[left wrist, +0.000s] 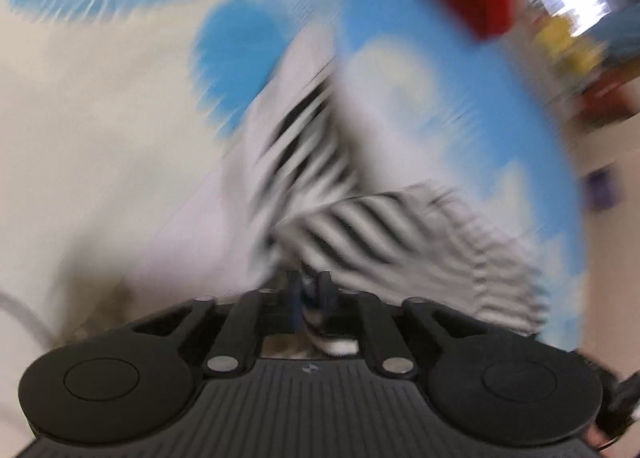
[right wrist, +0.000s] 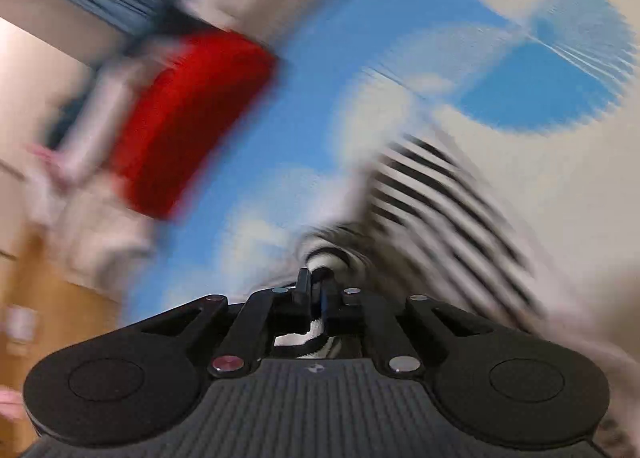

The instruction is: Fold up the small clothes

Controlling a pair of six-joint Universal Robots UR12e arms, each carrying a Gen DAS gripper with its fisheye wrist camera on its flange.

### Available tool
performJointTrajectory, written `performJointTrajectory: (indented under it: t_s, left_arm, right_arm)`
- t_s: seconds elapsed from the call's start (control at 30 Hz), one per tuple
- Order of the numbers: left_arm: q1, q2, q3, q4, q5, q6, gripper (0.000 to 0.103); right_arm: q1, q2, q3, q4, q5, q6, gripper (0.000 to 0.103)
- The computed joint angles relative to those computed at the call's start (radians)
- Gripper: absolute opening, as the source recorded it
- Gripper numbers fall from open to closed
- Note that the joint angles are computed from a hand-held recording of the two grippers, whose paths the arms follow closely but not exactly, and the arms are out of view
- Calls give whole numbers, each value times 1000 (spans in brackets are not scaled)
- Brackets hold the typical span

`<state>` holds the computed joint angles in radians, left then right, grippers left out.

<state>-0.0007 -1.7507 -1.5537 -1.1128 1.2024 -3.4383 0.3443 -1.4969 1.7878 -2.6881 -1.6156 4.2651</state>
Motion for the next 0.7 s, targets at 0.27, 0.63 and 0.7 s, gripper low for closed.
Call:
performJointTrajectory:
  t_s: [0.27, 0.63, 0.7]
  left_arm:
    - [2, 52, -91, 423, -52, -22, 17]
    - [-65, -3, -17, 159, 190, 155, 12]
    - [-53, 4, -23, 207, 139, 128, 12]
  right_arm:
    - [71, 24, -66, 64, -293, -168, 34]
    - [27, 74, -128, 371, 35, -187, 37]
    - [28, 72, -127, 342, 24, -186, 39]
